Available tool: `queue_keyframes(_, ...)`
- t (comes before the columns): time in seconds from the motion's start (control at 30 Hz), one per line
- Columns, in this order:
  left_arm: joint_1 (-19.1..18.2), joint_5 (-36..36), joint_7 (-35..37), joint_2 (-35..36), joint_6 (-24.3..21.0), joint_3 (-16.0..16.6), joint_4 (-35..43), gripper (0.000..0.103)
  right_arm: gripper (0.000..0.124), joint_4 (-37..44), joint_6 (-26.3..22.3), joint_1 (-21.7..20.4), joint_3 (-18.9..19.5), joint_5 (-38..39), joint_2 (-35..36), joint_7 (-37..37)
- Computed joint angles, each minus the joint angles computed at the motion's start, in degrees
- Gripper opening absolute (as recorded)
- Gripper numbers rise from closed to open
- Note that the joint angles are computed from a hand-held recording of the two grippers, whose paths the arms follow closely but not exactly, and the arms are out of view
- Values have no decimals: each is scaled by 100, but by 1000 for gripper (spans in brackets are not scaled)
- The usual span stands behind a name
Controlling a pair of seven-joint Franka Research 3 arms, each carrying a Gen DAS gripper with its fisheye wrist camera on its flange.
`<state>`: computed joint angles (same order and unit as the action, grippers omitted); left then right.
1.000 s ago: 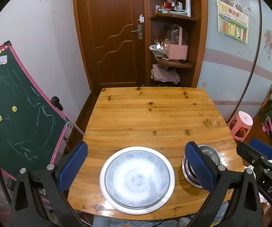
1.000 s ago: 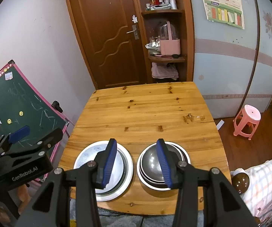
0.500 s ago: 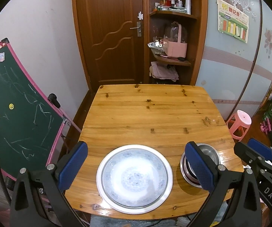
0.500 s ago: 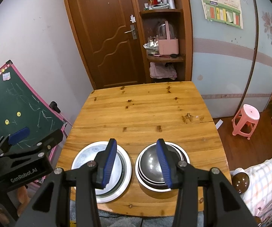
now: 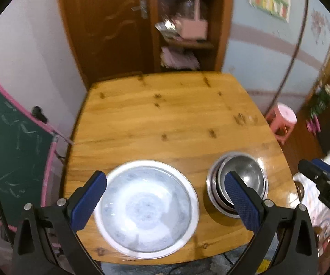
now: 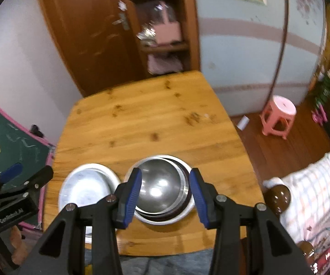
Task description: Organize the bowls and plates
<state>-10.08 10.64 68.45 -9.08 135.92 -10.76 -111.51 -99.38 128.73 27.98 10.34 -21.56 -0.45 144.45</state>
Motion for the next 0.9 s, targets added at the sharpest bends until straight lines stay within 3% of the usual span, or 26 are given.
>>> queue_keyframes(0.2, -103, -1391, 1203, 923, -539, 41, 654, 102, 44, -266, -14, -211, -187, 1051, 123, -556)
queue_keyframes(0.5, 42, -1796, 1344, 1785, -1015, -129, 1220, 100, 44, -240, 128, -328, -297, 2045, 535, -1223)
queue_keyframes(0.67, 136, -2009, 1568, 2056, -1206, -209, 1391, 92, 44, -162, 42, -346, -352, 2386, 771, -1474)
queue_keyframes(0.77, 163, -2135, 1688, 2185, -1277, -259, 1468, 81, 44, -180, 46, -364, -383, 2592, 844, -1546)
queue_keyframes(0.83, 184, -2259, 1725, 2324, -1462, -291, 1592, 66, 44, -177, 18, -376, -398, 2698, 896, -1578)
queue_keyframes(0.9, 192, -2322, 1712, 2447, -1566, -309, 1697, 64, 44, -147, -14, -385, -410, 2782, 951, -1606)
